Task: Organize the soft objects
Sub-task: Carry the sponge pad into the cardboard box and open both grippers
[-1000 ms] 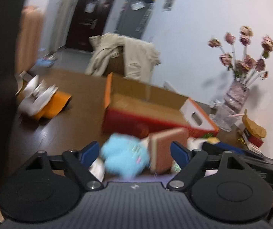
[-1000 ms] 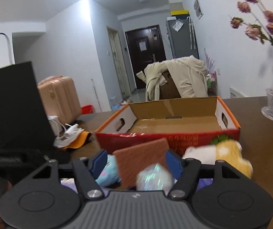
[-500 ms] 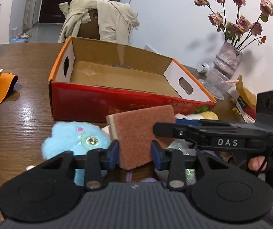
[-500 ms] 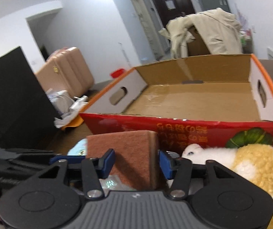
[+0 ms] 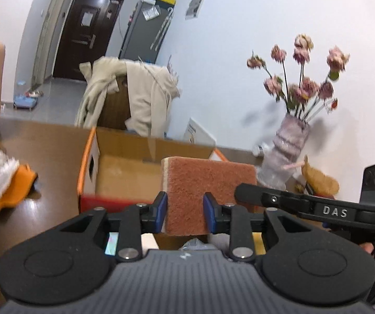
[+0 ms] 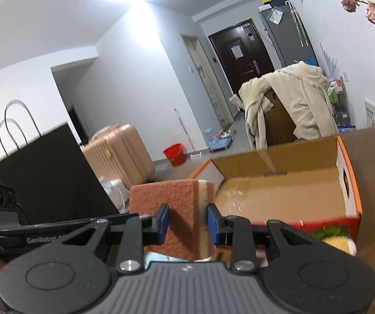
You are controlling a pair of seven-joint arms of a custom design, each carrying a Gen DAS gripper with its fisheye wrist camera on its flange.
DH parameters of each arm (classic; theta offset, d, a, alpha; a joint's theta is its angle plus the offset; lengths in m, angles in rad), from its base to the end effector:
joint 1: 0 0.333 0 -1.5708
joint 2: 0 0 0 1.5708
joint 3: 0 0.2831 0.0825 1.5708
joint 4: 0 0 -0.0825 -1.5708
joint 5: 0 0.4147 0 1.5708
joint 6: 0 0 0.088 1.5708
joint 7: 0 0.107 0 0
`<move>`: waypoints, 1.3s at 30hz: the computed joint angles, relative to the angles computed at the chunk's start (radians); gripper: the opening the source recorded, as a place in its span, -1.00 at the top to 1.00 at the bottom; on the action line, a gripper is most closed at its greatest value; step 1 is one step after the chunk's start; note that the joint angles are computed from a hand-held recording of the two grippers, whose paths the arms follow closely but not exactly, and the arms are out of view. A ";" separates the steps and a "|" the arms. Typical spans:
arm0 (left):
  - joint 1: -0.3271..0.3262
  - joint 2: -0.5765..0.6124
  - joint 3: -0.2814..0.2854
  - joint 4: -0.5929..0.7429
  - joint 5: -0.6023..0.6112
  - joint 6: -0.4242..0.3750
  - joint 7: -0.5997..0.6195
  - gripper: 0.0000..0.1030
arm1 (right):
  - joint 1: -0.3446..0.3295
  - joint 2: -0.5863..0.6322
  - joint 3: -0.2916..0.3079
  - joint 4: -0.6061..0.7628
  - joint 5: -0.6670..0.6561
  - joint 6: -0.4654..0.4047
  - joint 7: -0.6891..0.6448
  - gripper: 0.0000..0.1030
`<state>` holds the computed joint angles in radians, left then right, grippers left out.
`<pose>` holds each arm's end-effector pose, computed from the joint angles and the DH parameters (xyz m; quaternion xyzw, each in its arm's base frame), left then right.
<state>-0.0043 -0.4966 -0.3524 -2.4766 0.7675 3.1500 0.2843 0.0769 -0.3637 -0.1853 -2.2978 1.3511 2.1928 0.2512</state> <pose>0.4261 -0.2390 0.5230 -0.6207 0.5661 -0.4783 0.2559 0.5166 -0.0260 0.5008 -0.6923 0.4266 -0.0439 0.5803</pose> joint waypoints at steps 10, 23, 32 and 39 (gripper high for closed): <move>-0.243 0.337 0.310 0.349 -0.387 -0.125 0.462 0.41 | 0.008 0.373 0.094 0.461 -0.090 0.054 0.296 0.43; -0.160 0.729 0.297 0.694 -0.595 -0.238 0.548 0.15 | -0.011 0.948 0.221 1.038 -0.443 0.091 0.861 0.46; -0.162 0.562 0.281 0.563 -0.255 -0.211 0.364 -0.23 | -0.092 0.837 0.310 0.922 -0.417 0.168 0.723 0.45; -0.126 0.331 0.180 0.404 -0.111 -0.205 0.319 -0.66 | -0.110 0.515 0.257 0.626 -0.287 0.206 0.496 -0.03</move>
<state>-0.1304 -0.1657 -0.1726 -2.0726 0.6566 2.9449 0.6031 -0.0331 0.1515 0.0712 -1.6720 1.0636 2.3986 0.7471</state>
